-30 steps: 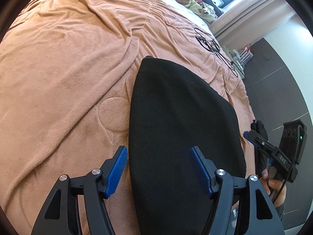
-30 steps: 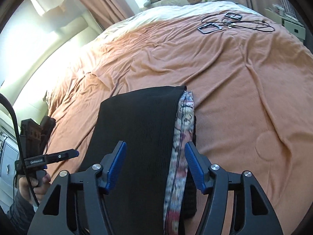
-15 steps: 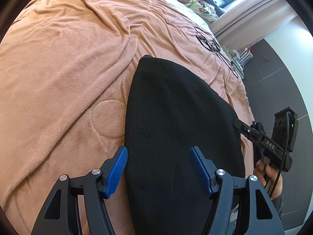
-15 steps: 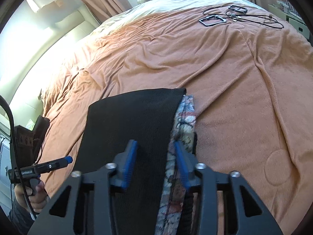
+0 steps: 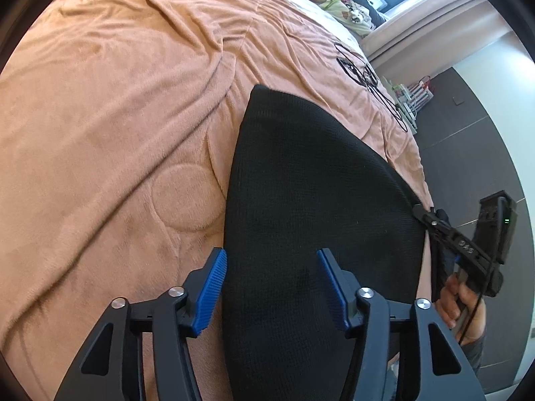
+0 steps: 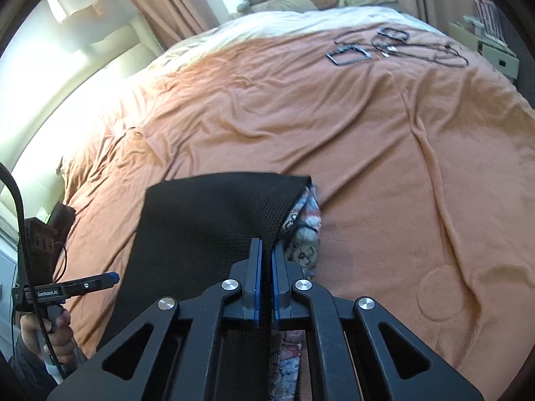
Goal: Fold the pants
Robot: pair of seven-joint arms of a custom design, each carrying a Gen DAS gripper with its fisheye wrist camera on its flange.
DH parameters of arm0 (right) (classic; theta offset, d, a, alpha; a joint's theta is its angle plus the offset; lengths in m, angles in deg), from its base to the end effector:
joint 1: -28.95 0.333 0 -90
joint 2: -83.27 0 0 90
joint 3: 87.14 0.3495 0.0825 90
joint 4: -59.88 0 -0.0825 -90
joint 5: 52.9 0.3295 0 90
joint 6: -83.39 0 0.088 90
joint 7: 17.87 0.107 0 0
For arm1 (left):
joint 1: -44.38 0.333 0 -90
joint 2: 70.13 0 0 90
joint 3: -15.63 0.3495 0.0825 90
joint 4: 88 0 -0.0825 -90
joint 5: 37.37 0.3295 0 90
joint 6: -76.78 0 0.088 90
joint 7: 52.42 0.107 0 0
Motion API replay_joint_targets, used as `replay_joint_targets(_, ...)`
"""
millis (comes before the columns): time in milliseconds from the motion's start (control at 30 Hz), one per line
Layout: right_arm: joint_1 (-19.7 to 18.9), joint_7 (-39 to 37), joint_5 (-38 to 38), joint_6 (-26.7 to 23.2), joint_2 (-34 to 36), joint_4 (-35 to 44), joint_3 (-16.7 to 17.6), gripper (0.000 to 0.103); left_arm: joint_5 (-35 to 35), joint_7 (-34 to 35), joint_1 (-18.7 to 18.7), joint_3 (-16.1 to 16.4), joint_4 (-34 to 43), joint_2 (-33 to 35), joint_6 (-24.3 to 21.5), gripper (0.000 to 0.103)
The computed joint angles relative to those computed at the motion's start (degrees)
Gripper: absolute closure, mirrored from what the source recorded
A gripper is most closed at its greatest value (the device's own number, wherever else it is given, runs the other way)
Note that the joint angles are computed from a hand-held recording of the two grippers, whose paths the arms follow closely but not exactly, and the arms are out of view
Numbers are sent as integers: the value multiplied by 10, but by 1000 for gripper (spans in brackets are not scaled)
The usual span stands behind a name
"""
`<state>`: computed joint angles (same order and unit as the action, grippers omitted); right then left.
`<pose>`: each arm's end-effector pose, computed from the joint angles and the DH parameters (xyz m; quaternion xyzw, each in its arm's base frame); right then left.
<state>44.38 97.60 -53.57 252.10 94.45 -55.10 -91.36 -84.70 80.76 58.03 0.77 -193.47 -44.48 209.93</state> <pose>0.5882 0.1208 0.5130 -0.5784 0.7305 -0.1714 0.3202 0.6233 -0.0072 0.3678 0.6039 -0.7161 0.3242 0.1317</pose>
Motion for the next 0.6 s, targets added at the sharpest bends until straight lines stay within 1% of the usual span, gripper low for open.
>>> replay_joint_targets(67,-4,-5,12,-13,7,5,6,101,3,-4,0,0,-2,2,-8,48)
replay_joint_targets(100,-4,-4,16,-12,9,3,7,101,4,-4,1,0,-5,1,-10,49)
replay_joint_targets(167,9,12,-3,-11,6,-2,-5,101,2,0,2,0,-12,-2,-14,49)
replay_joint_targets(233,13,25,-11,-9,0,-7,-8,101,-1,1,4,2,-18,-4,-19,49)
replay_joint_targets(333,7,23,0,1,-17,-29,4,99,-1,2,5,6,-27,-10,-20,49)
replay_joint_targets(433,-18,-27,53,7,-28,-46,31,96,-1,6,9,12,-37,-17,-27,49)
replay_joint_targets(500,-32,-67,102,16,-42,-67,50,87,1,8,9,15,-45,-21,-28,49)
replay_joint_targets(533,-41,-101,143,25,-50,-81,65,76,1,10,11,17,-49,-24,-30,49)
replay_joint_targets(567,-42,-117,161,28,-54,-87,68,63,0,12,12,19,-52,-25,-33,49)
replay_joint_targets(600,-43,-134,181,32,-61,-97,72,58,-2,14,13,20,-57,-29,-36,49)
